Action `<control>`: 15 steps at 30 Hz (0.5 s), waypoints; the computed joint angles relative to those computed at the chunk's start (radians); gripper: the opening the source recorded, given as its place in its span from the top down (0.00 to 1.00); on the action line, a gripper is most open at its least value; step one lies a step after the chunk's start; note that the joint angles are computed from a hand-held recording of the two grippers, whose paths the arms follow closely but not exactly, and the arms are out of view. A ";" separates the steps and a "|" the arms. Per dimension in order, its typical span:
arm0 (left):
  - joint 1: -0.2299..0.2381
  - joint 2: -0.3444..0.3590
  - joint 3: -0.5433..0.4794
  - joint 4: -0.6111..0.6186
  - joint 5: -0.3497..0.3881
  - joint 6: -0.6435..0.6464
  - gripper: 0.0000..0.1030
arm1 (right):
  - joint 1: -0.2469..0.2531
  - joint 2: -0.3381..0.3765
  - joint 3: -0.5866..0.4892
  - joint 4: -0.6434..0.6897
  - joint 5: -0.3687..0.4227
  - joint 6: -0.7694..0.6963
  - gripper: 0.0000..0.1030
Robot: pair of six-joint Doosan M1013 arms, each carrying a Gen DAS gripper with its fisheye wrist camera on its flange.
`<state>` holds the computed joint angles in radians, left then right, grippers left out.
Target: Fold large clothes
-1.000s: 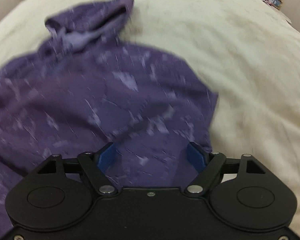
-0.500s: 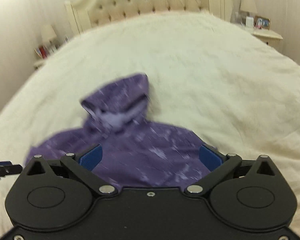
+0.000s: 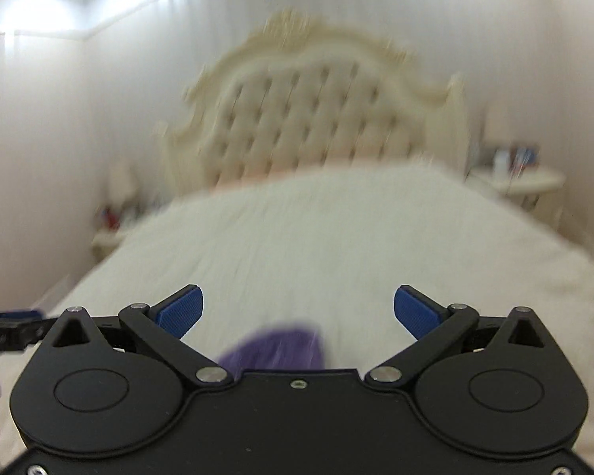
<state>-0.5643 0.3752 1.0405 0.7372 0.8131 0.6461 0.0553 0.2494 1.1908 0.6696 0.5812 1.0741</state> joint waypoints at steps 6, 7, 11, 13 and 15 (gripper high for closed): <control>0.006 0.138 -0.179 0.036 0.036 0.139 0.13 | -0.009 0.177 -0.250 -0.027 0.289 0.087 0.01; 0.015 0.167 -0.217 -0.008 0.056 0.191 0.26 | -0.004 0.212 -0.293 -0.056 0.345 0.115 0.01; 0.049 0.239 -0.272 -0.138 0.126 0.310 0.32 | 0.033 0.305 -0.376 -0.224 0.408 0.144 0.01; 0.063 0.255 -0.263 -0.177 0.148 0.338 0.32 | 0.047 0.341 -0.401 -0.273 0.439 0.134 0.06; 0.077 0.265 -0.249 -0.215 0.172 0.366 0.32 | 0.059 0.367 -0.414 -0.311 0.472 0.123 0.21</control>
<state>-0.4876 0.6398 0.7917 0.5217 0.9855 1.0123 0.1138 0.6168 0.7766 0.3581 1.0528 1.1970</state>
